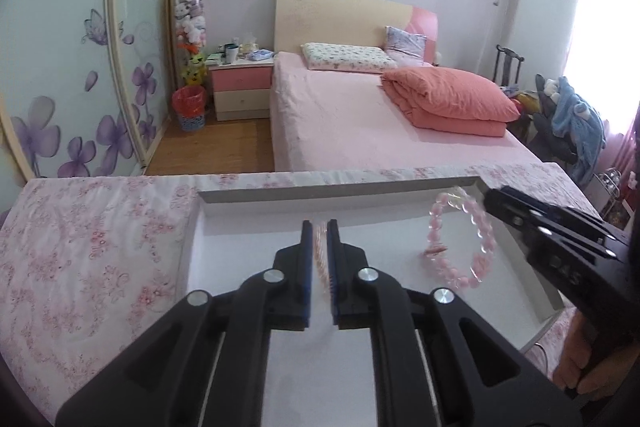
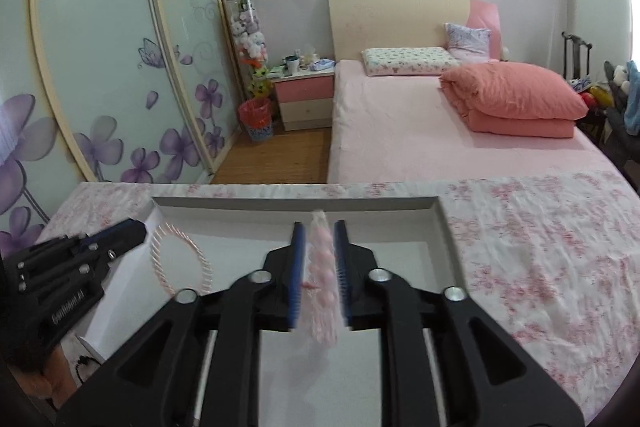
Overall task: Organize jewelry
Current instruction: 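Carry both bracelets into the gray tray and open both tools to release them, then grasp the black bead bracelet with the left tool while the right tool grasps the silver bangle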
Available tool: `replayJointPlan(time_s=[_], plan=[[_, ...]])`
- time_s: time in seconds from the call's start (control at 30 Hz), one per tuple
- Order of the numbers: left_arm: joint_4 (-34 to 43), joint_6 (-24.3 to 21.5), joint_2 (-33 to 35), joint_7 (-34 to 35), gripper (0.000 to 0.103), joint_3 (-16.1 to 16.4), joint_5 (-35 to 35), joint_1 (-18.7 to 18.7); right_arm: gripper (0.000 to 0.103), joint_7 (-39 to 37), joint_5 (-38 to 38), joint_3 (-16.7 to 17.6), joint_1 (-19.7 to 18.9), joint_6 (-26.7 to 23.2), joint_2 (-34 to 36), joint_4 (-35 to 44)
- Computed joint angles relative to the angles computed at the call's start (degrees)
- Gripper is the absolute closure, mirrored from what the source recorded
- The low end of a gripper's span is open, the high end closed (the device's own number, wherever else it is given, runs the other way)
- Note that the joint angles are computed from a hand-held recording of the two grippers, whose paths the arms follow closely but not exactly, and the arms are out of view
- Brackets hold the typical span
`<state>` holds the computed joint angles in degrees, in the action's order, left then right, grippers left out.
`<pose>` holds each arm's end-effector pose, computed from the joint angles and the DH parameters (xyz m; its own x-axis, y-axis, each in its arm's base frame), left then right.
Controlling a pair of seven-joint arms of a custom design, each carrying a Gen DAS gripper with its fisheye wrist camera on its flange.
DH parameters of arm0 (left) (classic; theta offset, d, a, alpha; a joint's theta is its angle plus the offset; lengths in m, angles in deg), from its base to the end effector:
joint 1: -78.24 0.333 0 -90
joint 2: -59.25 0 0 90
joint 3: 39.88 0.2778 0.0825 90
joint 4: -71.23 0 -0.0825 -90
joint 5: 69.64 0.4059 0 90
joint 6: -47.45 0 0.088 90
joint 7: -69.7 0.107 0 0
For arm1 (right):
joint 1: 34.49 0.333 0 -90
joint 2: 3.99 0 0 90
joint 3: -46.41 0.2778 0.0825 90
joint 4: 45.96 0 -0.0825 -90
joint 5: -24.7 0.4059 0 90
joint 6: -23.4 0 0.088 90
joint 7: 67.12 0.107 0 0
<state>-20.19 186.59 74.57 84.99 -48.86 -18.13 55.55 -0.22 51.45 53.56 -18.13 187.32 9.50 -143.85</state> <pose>0.6001 -0.3544 0.5012 0.1958 -0.9767 0.0878 -0.6032 -0.1905 -0.7745 0.6447 0.2452 0.5125 0.4580 -0.8778 -0.1403 -0.5680 -0.1676 -0.8058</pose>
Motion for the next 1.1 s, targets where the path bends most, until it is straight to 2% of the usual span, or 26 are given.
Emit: replayJointPlan(time_s=[0.03,0.07,0.23,0.3,0.43,0.5,0.6,0.83,1.1], plan=[[-0.72,-0.45,-0.67,-0.69,0.082,0.16,0.39,-0.08,0.047,0.05,-0.17,-0.12,0.13,1.18,-0.4,-0.73],[-1.06,-1.17,-1.1,-1.33,0.075,0.15,0.82,-0.23,0.047,-1.13,0.98,0.32,-0.3,2.59,-1.25,-1.87],[-8.09,-2.63,-7.6,-5.01,0.073,-0.94,2.66,0.97,0.047,-7.9,8.03,1.48,-1.73,5.51,-6.92,-7.8],[-11.23,-3.92,-10.67,-6.57,0.066,-1.94,4.05,1.48,0.047,-11.78,11.89,1.51,-1.69,6.04,-9.55,-10.42],[-17.86,-5.82,-17.23,-7.83,0.063,-4.5,3.89,2.9,0.047,-16.08,15.57,-0.26,0.06,6.19,-14.86,-15.73],[-20.25,-6.87,-19.77,-7.89,0.059,-5.83,3.15,3.54,0.045,-17.1,16.62,-1.31,1.08,5.92,-17.1,-17.97],[-25.57,-6.82,-24.7,-8.77,0.056,-7.56,1.87,4.37,0.044,-18.04,17.97,-3.11,2.25,4.67,-20.86,-21.81],[-33.51,-6.42,-31.86,-7.43,0.048,-10.53,-4.03,5.06,0.039,-12.9,10.09,-4.5,1.85,2.36,-26.1,-29.88],[-37.6,-5.5,-34.45,-7.74,0.042,-12.45,-7.87,4.95,0.038,-3.14,-0.06,-4.1,-0.29,-1.35,-26.46,-33.34]])
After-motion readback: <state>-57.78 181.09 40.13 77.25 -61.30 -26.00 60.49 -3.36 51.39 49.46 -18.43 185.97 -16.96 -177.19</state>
